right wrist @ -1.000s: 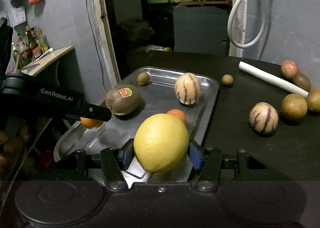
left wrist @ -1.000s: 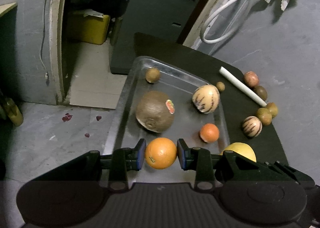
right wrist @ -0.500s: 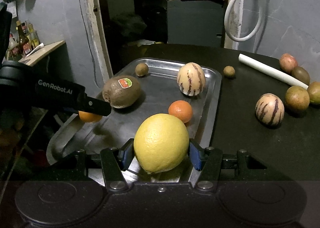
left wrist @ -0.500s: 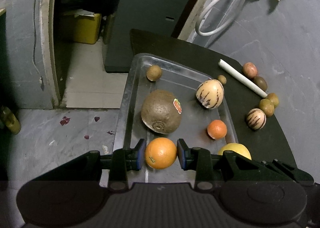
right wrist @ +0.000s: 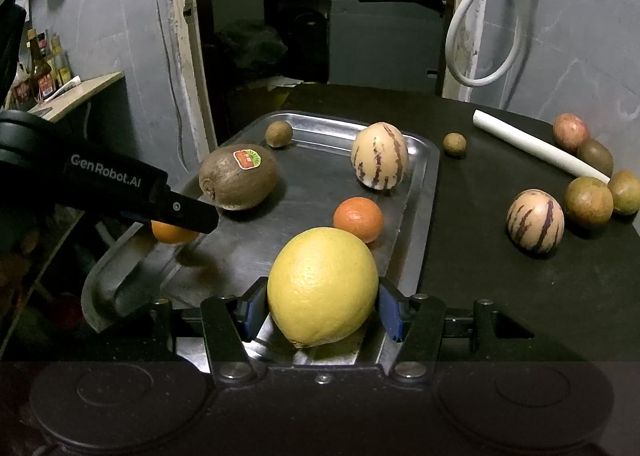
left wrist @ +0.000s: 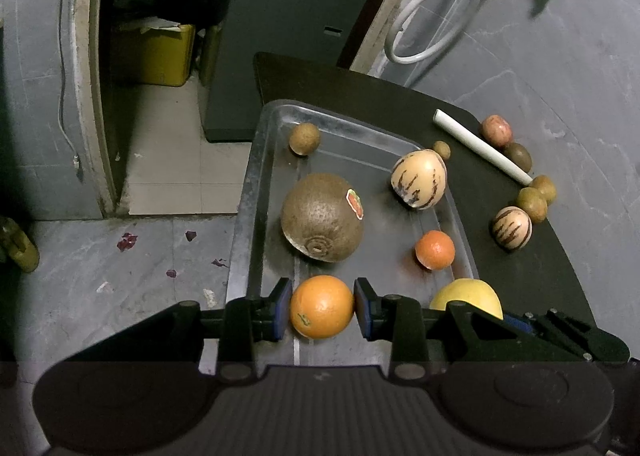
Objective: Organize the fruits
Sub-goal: 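Carry the lemon in the right tool and mandarin in the left over the tray, then open both tools to drop the mandarin and lemon into the tray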
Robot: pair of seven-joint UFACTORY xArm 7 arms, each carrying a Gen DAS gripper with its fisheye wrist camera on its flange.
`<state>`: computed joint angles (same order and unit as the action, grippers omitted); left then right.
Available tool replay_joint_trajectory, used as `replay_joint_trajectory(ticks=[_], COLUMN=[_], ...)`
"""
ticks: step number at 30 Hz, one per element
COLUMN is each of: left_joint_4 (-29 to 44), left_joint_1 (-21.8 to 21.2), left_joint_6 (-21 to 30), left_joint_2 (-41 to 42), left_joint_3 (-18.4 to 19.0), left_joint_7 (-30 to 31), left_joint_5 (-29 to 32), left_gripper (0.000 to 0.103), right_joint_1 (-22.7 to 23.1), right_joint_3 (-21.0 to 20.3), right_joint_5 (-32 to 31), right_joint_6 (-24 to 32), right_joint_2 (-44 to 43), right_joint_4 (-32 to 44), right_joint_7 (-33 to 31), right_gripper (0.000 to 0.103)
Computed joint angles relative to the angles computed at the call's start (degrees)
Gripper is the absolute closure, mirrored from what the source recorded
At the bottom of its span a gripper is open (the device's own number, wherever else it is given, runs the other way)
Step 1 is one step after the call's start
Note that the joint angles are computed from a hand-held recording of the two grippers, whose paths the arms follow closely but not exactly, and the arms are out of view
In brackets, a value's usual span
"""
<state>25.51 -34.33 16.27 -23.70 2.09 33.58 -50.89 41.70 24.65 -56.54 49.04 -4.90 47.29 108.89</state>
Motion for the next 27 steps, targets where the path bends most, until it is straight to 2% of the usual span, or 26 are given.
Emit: replay_joint_trajectory(ticks=[17,19,27], left_joint_4=[-0.4,-0.5,-1.7], left_joint_1=[1.3,1.5,-0.5], left_joint_6=[0.8,0.8,-0.9], left_joint_2=[0.0,-0.1,-2.2], left_joint_3=[-0.4,-0.7,0.3], left_joint_7=[-1.2,-2.0,-2.5], left_joint_5=[1.0,1.4,1.2], left_gripper=[0.066,0.059,0.043], right_joint_1=[0.8,1.0,1.2], right_joint_3=[-0.1,0.0,0.4], right_joint_5=[0.4,0.3,0.8], right_joint_6=[1.8,2.0,1.8], right_joint_2=[0.8,0.6,-0.1], right_joint_4=[1.0,1.0,0.5], right_joint_7=[-2.5,-2.5,-3.3], right_gripper=[0.043,0.038,0.031])
